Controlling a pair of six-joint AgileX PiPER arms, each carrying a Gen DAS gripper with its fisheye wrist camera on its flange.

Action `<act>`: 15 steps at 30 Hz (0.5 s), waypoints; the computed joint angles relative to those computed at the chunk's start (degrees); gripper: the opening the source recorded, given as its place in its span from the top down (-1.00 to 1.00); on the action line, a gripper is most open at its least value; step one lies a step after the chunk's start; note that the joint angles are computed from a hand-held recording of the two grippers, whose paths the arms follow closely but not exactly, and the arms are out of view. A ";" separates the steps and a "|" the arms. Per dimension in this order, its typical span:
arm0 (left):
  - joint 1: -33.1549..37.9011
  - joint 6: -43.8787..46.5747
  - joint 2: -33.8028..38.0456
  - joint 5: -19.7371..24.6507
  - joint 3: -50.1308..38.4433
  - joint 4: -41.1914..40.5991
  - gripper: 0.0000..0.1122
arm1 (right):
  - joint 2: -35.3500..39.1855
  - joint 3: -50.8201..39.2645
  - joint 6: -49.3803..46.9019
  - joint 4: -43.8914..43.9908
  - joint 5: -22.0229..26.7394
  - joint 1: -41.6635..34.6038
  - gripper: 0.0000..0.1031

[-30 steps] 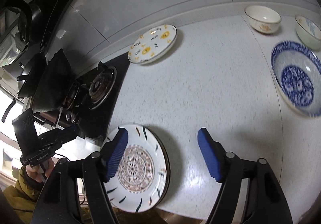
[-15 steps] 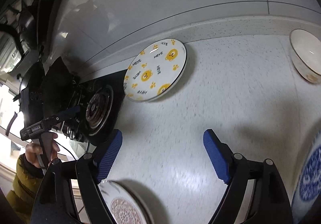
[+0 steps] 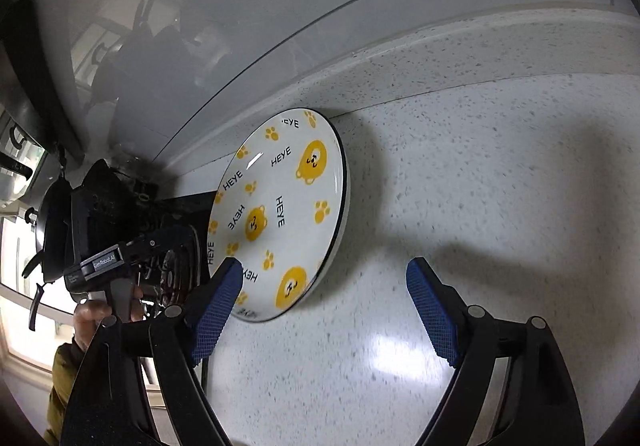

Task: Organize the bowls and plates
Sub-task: 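Close the right gripper on the rim of the smaller bear plate, then carry the smaller bear plate and lower it onto the mandala plate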

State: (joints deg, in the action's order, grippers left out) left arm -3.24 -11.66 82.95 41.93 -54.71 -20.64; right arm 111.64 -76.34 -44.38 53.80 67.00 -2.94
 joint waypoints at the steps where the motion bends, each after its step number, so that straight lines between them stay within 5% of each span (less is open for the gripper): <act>1: 0.45 1.81 0.89 -0.24 -0.18 -1.79 -0.49 | 1.20 -1.32 0.26 0.15 0.51 0.46 -0.56; 7: 1.12 4.95 5.38 0.04 -1.90 -5.16 -0.17 | 4.12 -4.52 1.08 0.19 0.76 3.08 -0.45; 15: 2.46 10.46 9.05 -0.76 -1.86 -12.45 0.33 | 6.30 -6.34 2.10 -0.63 1.12 4.50 0.24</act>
State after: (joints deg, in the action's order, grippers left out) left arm -0.79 -1.20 92.00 41.18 -56.56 -33.10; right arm 117.94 -82.68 -42.28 53.17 68.12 1.56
